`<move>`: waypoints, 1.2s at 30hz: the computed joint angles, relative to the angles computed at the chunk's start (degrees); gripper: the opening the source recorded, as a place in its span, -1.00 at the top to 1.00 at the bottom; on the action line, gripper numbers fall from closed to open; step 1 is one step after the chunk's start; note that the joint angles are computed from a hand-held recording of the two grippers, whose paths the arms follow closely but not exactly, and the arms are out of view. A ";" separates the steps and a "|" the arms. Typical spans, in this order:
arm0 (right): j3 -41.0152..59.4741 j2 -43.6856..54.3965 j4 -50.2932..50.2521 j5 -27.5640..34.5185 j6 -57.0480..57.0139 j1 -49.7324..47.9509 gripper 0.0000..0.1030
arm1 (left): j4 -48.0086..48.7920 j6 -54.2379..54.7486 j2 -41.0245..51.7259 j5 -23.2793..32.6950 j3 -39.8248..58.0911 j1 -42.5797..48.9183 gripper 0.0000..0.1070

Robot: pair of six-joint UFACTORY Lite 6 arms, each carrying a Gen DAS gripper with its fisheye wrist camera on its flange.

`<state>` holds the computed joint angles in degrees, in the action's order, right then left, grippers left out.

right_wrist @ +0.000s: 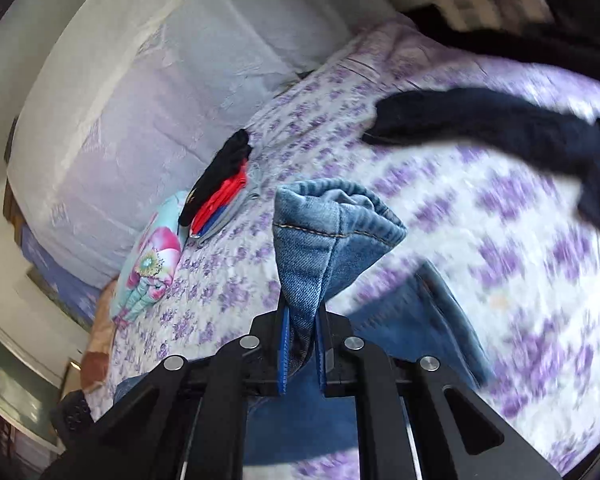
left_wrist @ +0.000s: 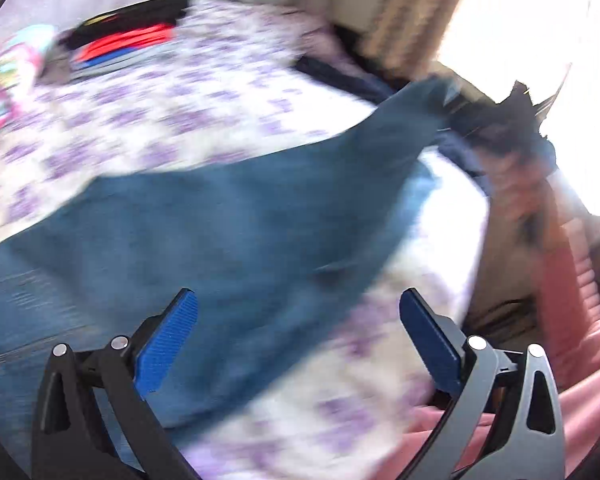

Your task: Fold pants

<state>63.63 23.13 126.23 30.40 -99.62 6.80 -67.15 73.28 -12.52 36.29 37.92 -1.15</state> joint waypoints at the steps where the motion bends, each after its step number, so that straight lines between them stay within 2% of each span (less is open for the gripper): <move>1: -1.79 1.32 2.55 3.01 -2.58 -1.00 0.79 | -2.07 0.60 -0.21 -0.57 -0.18 -2.67 -0.84; 5: -5.51 10.47 5.18 18.53 -4.21 -6.57 0.79 | -11.72 3.95 3.95 -7.58 1.47 -14.10 -0.84; 9: -3.78 16.72 5.75 24.15 -4.59 -7.64 0.78 | -22.81 5.45 13.34 -14.69 6.00 -20.71 -0.84; 11: -3.52 18.13 6.12 26.56 -4.98 -7.71 0.78 | -28.86 7.23 14.77 -25.65 7.16 -26.68 -0.84; 13: -3.15 18.65 5.56 27.71 -5.07 -8.04 0.78 | -27.32 5.36 16.82 -37.65 9.37 -32.14 -0.83; 14: -2.83 18.78 5.59 27.63 -5.50 -7.82 0.78 | -26.58 5.17 18.27 -43.58 10.63 -35.15 -0.75; 15: -2.55 18.81 5.47 27.43 -5.72 -7.73 0.78 | -27.72 7.28 19.38 -47.12 11.72 -36.62 -0.61; 16: -2.23 18.92 5.16 27.40 -5.74 -7.72 0.78 | -30.09 11.24 20.32 -49.69 12.74 -38.54 -0.55; 17: -1.53 19.25 4.24 27.69 -4.97 -7.95 0.78 | -30.31 12.80 20.47 -51.54 12.91 -39.68 -0.53; 19: -0.55 19.84 2.49 28.76 -3.66 -8.70 0.78 | -27.52 13.16 23.08 -61.08 14.65 -44.71 -0.52; 21: 0.05 20.29 1.39 29.37 -3.58 -9.29 0.78 | -25.92 14.53 26.24 -66.70 16.59 -46.76 -0.27; 22: 0.01 20.41 1.23 29.74 -3.81 -9.50 0.78 | -27.15 16.68 27.43 -66.68 17.85 -46.65 -0.18; 24: -0.27 20.60 0.79 30.59 -4.15 -10.04 0.78 | -30.02 19.79 27.57 -63.65 19.21 -45.00 0.21; 25: -0.35 20.74 0.29 31.31 -3.95 -10.39 0.78 | -30.70 20.69 27.68 -63.08 19.79 -44.64 0.30; 27: -1.71 20.74 -1.31 34.73 -3.64 -11.92 0.78 | -31.16 21.89 27.88 -62.56 20.68 -44.47 0.67; 29: -4.38 19.06 -1.47 36.96 -4.41 -12.54 0.78 | -30.64 20.63 26.58 -63.35 19.76 -45.79 0.78; 33: -7.20 19.28 -2.41 41.45 -4.57 -14.51 0.79 | -26.79 16.42 20.66 -62.55 14.22 -47.68 0.78; 36: -4.45 23.68 -2.24 39.60 -3.79 -14.37 0.80 | -25.47 15.43 23.77 -60.38 14.30 -47.03 0.76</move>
